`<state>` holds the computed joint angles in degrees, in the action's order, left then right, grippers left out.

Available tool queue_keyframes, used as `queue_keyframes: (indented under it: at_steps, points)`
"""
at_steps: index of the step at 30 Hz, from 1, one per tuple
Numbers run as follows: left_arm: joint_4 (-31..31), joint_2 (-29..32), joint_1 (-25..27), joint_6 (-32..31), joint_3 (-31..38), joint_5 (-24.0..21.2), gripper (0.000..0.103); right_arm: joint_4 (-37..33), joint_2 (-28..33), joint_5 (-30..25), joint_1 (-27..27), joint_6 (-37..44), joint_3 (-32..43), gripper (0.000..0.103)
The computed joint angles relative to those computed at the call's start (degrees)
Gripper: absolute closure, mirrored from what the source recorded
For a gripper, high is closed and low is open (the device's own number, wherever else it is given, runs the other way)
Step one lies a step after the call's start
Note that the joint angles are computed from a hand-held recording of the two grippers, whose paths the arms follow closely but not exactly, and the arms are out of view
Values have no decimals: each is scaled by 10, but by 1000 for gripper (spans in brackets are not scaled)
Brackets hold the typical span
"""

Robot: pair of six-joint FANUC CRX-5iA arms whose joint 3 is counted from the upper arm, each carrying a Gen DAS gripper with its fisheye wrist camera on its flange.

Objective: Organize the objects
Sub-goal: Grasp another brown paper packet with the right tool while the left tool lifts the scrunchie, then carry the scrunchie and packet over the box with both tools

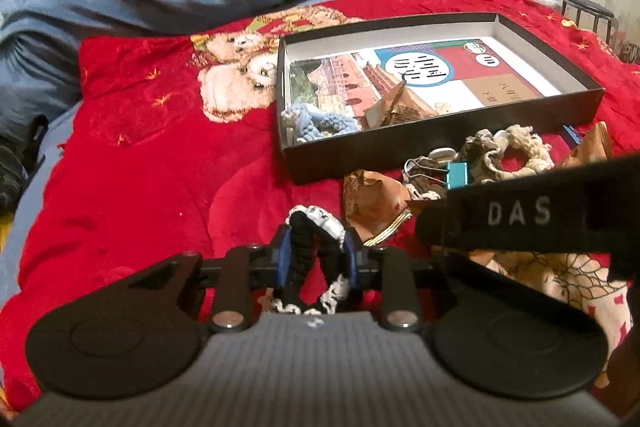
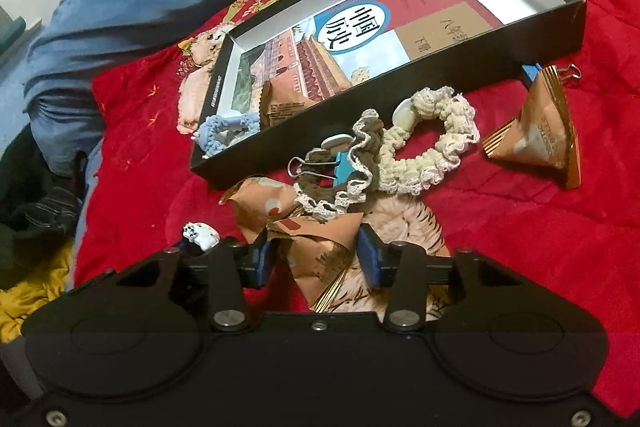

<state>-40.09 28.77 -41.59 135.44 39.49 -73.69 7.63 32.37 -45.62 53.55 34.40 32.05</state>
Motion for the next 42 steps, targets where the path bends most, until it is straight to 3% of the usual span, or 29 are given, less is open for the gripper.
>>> queue_keyframes:
  at_steps: [11,21,30,42]
  points:
    - [-23,-23,-22,23,-25,16,74,-86,-27,23,-14,19,-15,62]
    - [-37,-38,-24,65,-39,24,74,-99,-46,47,-18,17,-35,62]
    - [-52,-54,-23,100,-45,35,74,-30,-58,90,-1,22,-62,62]
    - [-71,-60,-20,114,-41,54,74,3,-85,179,2,37,-107,62]
